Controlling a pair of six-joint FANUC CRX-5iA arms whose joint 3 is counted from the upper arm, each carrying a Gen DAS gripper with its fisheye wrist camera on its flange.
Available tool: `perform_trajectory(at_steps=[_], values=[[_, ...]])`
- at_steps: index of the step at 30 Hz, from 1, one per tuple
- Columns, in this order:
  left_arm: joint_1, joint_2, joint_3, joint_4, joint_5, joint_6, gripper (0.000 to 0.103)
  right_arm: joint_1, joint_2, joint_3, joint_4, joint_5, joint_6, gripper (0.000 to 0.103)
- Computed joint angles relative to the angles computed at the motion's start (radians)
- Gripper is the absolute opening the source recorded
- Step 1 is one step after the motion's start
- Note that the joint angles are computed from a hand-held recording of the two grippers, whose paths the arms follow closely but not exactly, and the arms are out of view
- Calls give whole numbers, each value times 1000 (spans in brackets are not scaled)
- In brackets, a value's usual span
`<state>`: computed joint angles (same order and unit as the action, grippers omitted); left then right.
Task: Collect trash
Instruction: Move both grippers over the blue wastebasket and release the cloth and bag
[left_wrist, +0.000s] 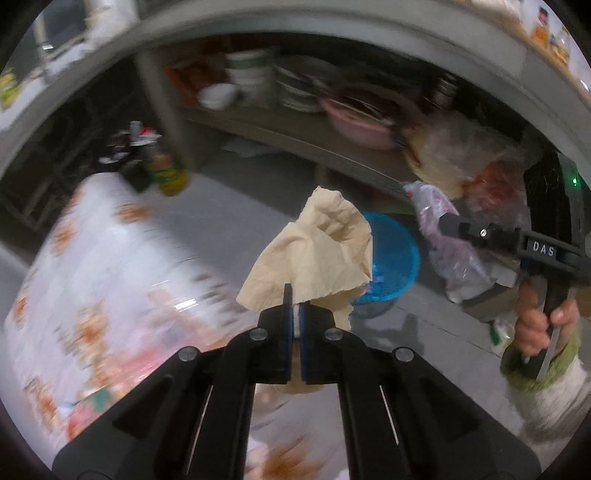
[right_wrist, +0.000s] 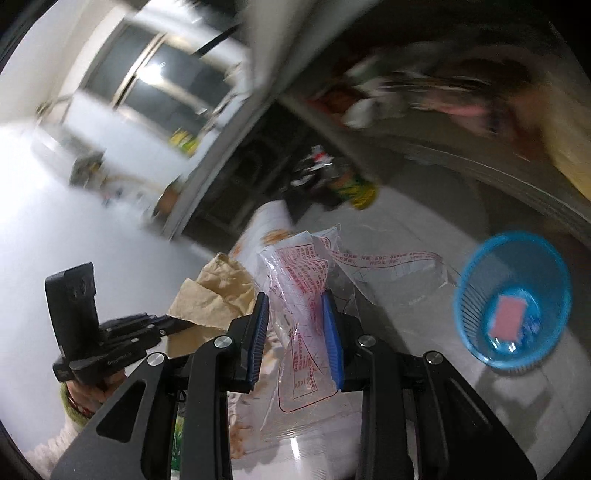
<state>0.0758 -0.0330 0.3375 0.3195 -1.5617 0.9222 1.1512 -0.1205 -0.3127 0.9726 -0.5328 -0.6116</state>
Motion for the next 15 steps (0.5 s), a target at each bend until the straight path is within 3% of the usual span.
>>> perform_trajectory(at_steps=[6,10,15], values=[[-226,163,35,-88,6,144,1,-54,-114,-230,111,55,-350,29],[-287,280,57,-72,0,237,1,-125,-127,-331,196,127,-540,29],[-324,368,70,-58,53,287,2,-237,-90,-399,302,228,-723,31]])
